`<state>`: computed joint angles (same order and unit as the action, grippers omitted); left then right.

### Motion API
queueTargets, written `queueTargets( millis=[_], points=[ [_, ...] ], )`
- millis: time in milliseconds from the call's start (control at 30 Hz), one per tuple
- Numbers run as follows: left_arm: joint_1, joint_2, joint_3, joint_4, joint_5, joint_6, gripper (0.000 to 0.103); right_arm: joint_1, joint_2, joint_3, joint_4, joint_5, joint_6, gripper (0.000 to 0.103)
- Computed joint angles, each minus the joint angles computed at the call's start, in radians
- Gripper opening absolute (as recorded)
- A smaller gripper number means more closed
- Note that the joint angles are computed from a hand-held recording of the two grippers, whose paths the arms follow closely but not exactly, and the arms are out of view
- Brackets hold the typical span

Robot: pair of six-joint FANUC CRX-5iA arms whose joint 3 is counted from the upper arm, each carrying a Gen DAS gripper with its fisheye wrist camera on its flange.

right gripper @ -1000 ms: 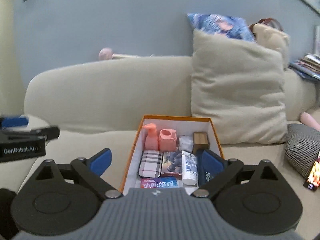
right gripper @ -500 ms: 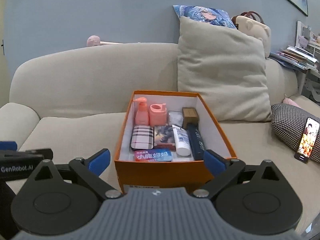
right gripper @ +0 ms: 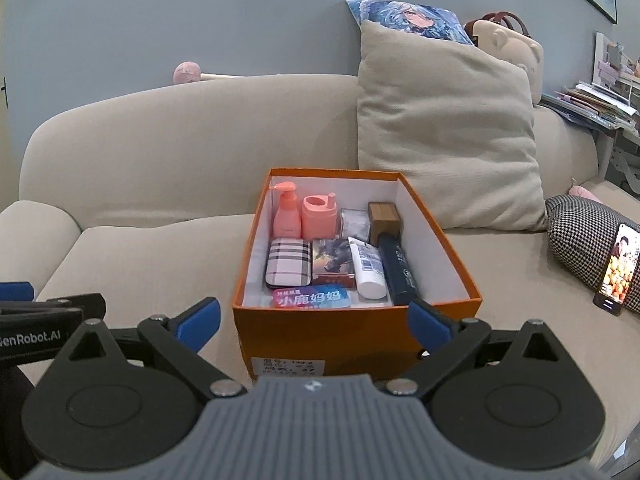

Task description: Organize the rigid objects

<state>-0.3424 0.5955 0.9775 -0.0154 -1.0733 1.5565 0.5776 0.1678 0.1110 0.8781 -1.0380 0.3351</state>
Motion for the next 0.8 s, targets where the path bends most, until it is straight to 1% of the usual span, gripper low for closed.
queueTargets(
  millis=[367,800],
  points=[
    [-0.003,-0.012,-0.015,-0.007,0.022,0.002,0.098,0.004,0.013,0.022,-0.013,-0.022,0.004,0.099],
    [-0.005,-0.023,-0.034,-0.009,0.041,0.003,0.098,0.006,0.017,0.028,-0.014,-0.026,0.003,0.099]
  ],
)
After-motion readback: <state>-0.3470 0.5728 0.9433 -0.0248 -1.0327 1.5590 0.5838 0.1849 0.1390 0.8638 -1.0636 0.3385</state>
